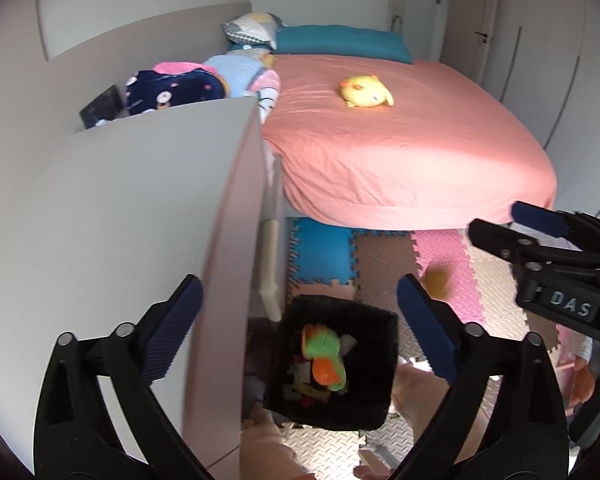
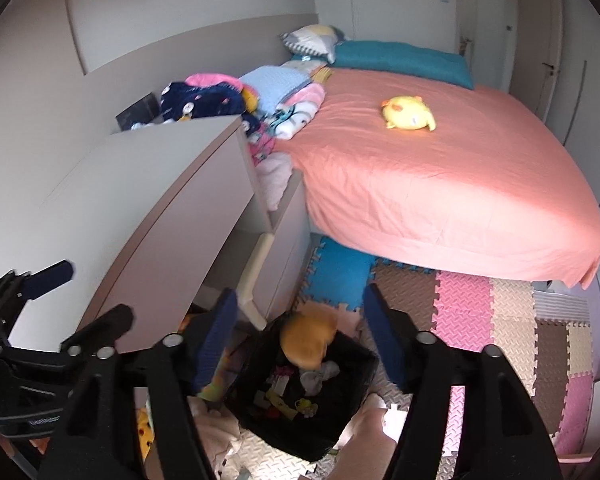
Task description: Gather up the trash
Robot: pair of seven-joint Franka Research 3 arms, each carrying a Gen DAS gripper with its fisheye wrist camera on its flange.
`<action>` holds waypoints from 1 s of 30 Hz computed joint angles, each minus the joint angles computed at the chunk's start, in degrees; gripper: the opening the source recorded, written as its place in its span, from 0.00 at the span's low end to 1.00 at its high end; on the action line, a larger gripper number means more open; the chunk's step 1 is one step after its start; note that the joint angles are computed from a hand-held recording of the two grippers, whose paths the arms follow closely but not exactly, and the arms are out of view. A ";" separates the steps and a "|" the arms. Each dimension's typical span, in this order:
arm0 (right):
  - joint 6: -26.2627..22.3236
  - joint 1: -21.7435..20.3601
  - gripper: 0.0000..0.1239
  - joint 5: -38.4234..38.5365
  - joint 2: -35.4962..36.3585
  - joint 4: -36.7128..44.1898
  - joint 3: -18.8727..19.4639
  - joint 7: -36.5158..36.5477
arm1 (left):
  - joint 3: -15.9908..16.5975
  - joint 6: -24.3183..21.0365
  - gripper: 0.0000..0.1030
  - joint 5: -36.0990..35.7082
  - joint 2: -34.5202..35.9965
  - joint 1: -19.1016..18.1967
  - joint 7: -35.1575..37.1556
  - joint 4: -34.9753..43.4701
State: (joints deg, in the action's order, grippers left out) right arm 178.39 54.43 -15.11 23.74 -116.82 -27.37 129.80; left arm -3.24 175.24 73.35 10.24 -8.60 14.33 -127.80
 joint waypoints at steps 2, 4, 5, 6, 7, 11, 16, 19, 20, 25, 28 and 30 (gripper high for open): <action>0.03 -0.27 0.59 0.21 -0.18 -0.03 0.29 -0.13 | 0.02 -0.63 0.94 -0.58 -0.41 0.16 -0.04 -0.26; 0.34 0.43 0.60 0.03 -0.19 -0.21 -0.49 0.21 | -0.03 -0.64 0.94 -1.39 -0.54 0.51 0.16 -0.45; 0.45 0.81 0.60 -0.03 -0.18 -0.27 -0.86 0.29 | -0.09 -0.51 0.94 -1.98 -0.51 0.68 0.52 -0.55; 0.46 0.80 0.60 0.09 -0.19 -0.28 -0.77 0.15 | -0.11 -0.42 0.94 -2.40 -0.43 0.76 0.87 -0.60; 0.40 0.77 0.60 0.22 -0.17 -0.20 -0.69 0.01 | -0.14 -0.59 0.94 -2.71 -0.45 0.70 1.18 -0.72; 0.28 0.86 0.60 0.46 -0.16 -0.12 -0.69 -0.25 | 0.07 -0.64 0.94 -1.70 -0.60 0.41 0.63 -0.80; 0.34 1.30 0.60 0.48 -0.02 -0.10 -1.14 -0.15 | 0.04 -0.67 0.94 -0.71 -0.48 0.41 0.15 -0.33; 0.26 1.31 0.60 0.54 -0.13 -0.16 -1.10 -0.27 | 0.05 -0.62 0.94 -0.25 -0.55 0.46 -0.28 -0.35; 0.21 1.44 0.60 0.48 -0.12 -0.15 -1.25 -0.21 | 0.00 -0.63 0.94 -0.26 -0.57 0.50 -0.29 -0.37; 0.06 1.61 0.60 0.19 -0.05 0.05 -1.34 -0.06 | -0.15 -0.68 0.94 -0.26 -0.86 0.67 -0.56 -0.59; -0.05 1.69 0.60 -0.13 -0.05 0.15 -1.36 0.06 | -0.20 -0.61 0.94 -0.14 -0.89 0.77 -0.69 -0.61; -0.19 1.65 0.60 -0.36 -0.09 0.20 -1.29 0.18 | -0.22 -0.65 0.94 -0.04 -0.94 0.79 -0.75 -0.61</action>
